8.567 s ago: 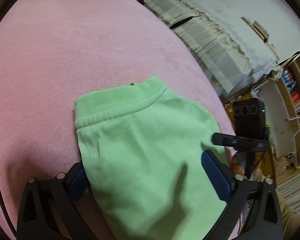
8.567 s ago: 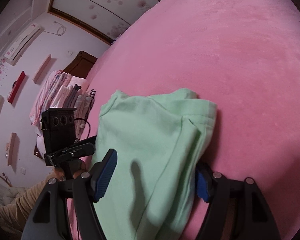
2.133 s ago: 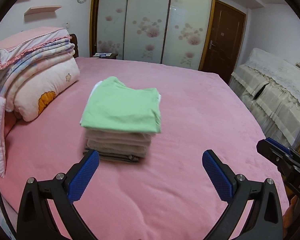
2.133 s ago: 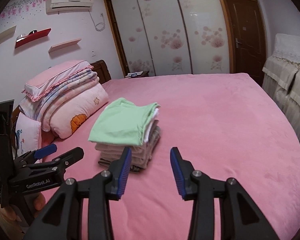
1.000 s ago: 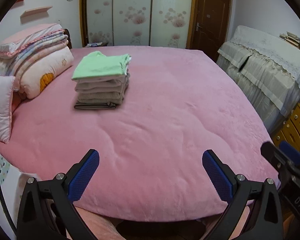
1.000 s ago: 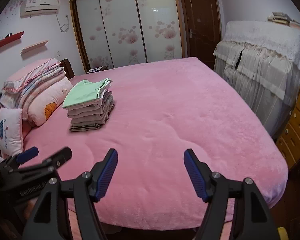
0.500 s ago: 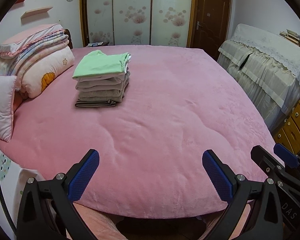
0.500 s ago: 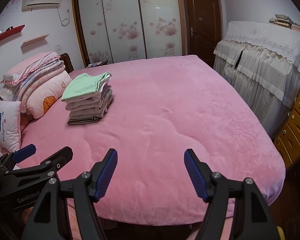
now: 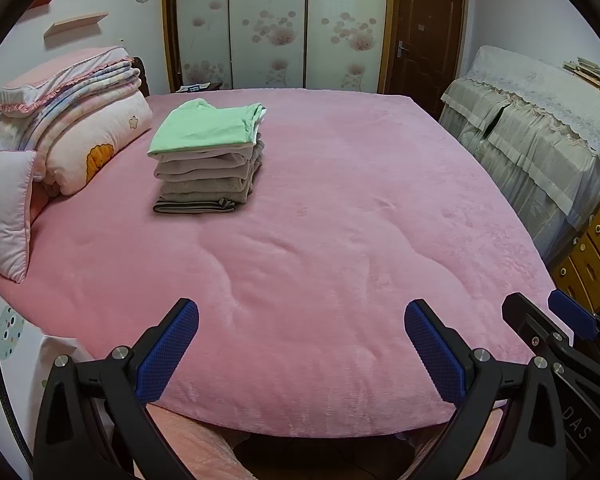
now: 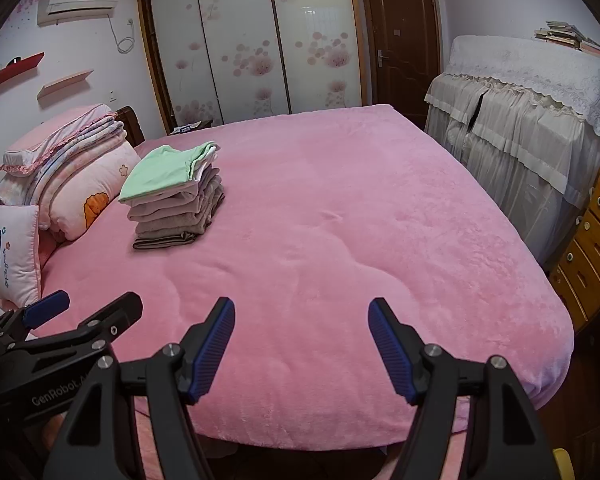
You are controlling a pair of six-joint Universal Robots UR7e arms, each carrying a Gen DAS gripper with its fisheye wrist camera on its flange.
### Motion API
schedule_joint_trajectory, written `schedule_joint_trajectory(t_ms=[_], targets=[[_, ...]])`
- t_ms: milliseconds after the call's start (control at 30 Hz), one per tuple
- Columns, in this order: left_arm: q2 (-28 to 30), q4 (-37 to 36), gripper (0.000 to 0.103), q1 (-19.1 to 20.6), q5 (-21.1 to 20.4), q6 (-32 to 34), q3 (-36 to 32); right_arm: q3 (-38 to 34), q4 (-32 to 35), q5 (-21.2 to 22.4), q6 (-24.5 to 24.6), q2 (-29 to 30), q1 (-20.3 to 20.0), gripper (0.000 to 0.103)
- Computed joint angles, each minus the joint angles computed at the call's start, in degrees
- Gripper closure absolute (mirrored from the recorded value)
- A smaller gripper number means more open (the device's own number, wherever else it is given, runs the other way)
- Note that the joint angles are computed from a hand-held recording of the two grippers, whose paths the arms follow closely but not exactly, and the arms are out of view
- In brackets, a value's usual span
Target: Fold small clothes
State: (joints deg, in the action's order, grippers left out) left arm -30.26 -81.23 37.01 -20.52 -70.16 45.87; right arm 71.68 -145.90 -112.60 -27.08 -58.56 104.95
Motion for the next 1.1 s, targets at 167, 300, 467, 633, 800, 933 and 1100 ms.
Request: schedule_joint_trajectory(t_ms=[167, 300, 467, 633, 800, 933, 1100], targets=[[0.2, 0.9, 0.001, 0.0, -0.1, -0.7, -0.4, 0.3, -0.1, 0.2, 0.3, 0.0, 0.0, 0.033], [0.2, 1.0, 0.001, 0.0, -0.5, -0.8, -0.5, 0.3, 0.0, 0.2, 0.3, 0.0, -0.1, 0.033], [-0.1, 1.5, 0.001, 0.1, -0.5, -1.2, -0.3, 0.4, -0.1, 0.1, 0.3, 0.0, 0.0, 0.033], [-0.1, 2.3, 0.001, -0.1, -0.5, -1.9, -0.2, 0.7, -0.3, 0.2, 0.4, -0.1, 0.0, 0.033], [0.0, 3.5, 0.001, -0.1, -0.6, -2.7, -0.9, 1.0, -0.3, 0.2, 0.5, -0.2, 0.0, 0.033], [-0.2, 3.1, 0.001, -0.1, -0.6, -2.6, -0.5, 1.1, -0.4, 0.3, 0.4, -0.2, 0.0, 0.033], [-0.3, 3.2, 0.001, -0.1, -0.5, -2.7, -0.3, 1.6, -0.8, 0.3, 0.5, -0.3, 0.1, 0.033]])
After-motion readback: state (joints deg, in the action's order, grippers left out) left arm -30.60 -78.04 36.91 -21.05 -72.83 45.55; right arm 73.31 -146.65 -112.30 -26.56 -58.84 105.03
